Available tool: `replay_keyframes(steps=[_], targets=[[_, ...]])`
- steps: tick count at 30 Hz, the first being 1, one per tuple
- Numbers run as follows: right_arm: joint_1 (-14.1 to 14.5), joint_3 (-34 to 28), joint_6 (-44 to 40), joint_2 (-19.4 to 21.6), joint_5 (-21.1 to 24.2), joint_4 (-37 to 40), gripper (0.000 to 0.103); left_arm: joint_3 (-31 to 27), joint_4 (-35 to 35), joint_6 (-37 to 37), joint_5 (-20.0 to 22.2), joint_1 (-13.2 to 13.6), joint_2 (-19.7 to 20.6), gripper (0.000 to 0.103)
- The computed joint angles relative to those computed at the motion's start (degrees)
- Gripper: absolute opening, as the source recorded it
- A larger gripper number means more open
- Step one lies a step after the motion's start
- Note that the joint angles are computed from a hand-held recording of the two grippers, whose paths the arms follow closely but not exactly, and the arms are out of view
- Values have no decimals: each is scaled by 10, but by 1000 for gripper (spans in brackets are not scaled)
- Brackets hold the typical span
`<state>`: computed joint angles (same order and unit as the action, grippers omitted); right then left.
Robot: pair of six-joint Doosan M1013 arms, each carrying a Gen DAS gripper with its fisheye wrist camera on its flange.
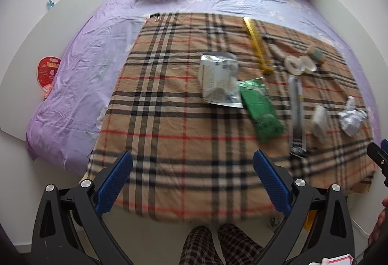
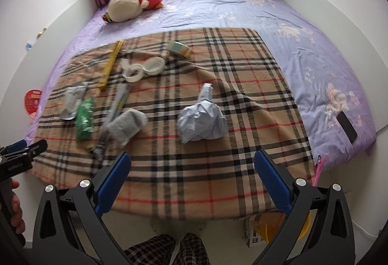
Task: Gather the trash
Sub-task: 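Grasp the silver wrapper with the left tool while the right tool grasps crumpled white paper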
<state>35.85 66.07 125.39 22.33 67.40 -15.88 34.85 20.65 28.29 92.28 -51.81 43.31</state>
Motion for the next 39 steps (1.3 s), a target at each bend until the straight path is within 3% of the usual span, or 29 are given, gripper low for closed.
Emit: replay_keyframes(steps=[7,9,17,25,29,35,39], targets=[[-7,-11,16,17,0,-4,101,-60,7,43,9,30,47,99],[-8,-14,20,21,-1,-6,101,-99,7,66,30,38,71,98],[-20,-20,36,31,-10,8,101,-202,16,133,68,45,130,98],[-30,-40,17,58,-8,46,81,-150,-4,97,15,50,105,94],[-25,-46,10,63,-9,19,61,-121,-5,101,-15,49,90,79],[-27,-39,5,57,-14,24,59,-134,-3,115,-14,41,94,55],[-29,-38,-10,56,-17,33,59,-113,-7,110,-27,43,82,51]])
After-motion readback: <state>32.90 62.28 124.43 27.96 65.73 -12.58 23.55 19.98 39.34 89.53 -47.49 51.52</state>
